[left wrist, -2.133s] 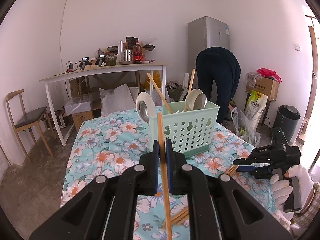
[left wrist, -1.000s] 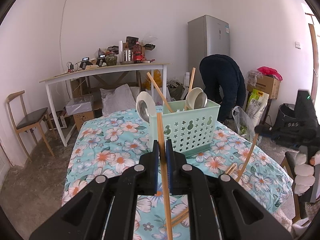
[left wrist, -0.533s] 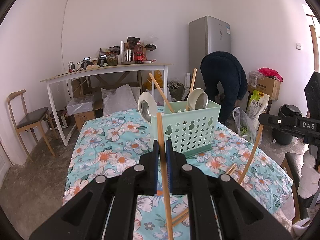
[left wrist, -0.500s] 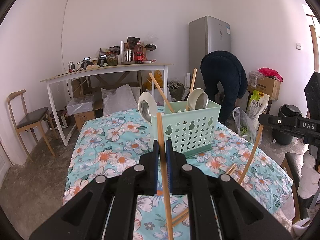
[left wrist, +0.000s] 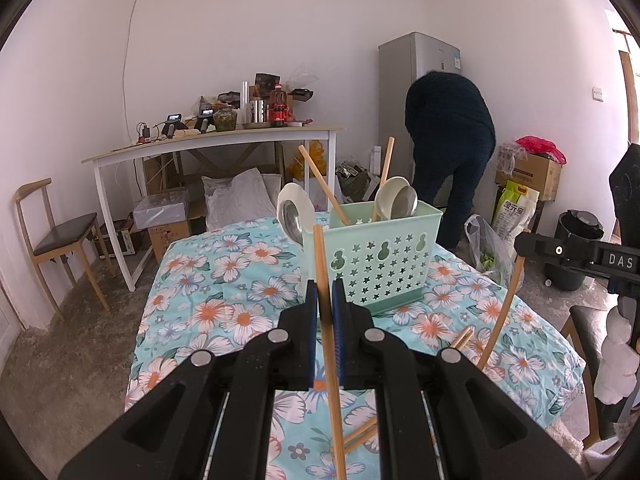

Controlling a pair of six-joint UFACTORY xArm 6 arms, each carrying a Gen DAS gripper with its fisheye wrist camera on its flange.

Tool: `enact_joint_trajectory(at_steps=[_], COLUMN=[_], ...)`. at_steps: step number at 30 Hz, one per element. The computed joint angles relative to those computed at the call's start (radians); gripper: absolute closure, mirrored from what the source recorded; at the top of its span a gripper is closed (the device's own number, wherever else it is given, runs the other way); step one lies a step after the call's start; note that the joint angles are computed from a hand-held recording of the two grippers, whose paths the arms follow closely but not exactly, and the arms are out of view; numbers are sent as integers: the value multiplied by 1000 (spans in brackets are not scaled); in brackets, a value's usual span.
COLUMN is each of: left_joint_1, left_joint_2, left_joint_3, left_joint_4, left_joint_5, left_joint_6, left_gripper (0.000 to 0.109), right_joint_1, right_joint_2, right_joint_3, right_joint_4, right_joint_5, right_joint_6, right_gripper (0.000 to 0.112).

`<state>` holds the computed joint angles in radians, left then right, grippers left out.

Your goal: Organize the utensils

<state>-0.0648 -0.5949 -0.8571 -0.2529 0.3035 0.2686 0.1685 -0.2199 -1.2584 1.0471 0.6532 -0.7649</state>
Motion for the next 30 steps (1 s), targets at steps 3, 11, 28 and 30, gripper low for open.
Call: enact_joint_trajectory(at_steps=[3, 11, 28, 30], left_joint_1=[0, -1, 4, 2], left_joint_2=[-1, 0, -12, -12], left_joint_3=[1, -1, 3, 3], left_joint_4=[0, 0, 4, 13], left_joint_5=[-1, 0, 8, 9], left_joint_6=[0, -1, 6, -4], left_gripper=[102, 102, 102, 102], right_joint_1=[5, 39, 103, 101], right_joint_2=[-2, -18, -36, -36], right_joint_3=[2, -4, 30, 30], right_joint_4=[-9, -25, -105, -102], right_joint_5=[-2, -77, -162, -156], right_joint_6=[0, -63, -128, -128], right_gripper=[105, 105, 105, 105])
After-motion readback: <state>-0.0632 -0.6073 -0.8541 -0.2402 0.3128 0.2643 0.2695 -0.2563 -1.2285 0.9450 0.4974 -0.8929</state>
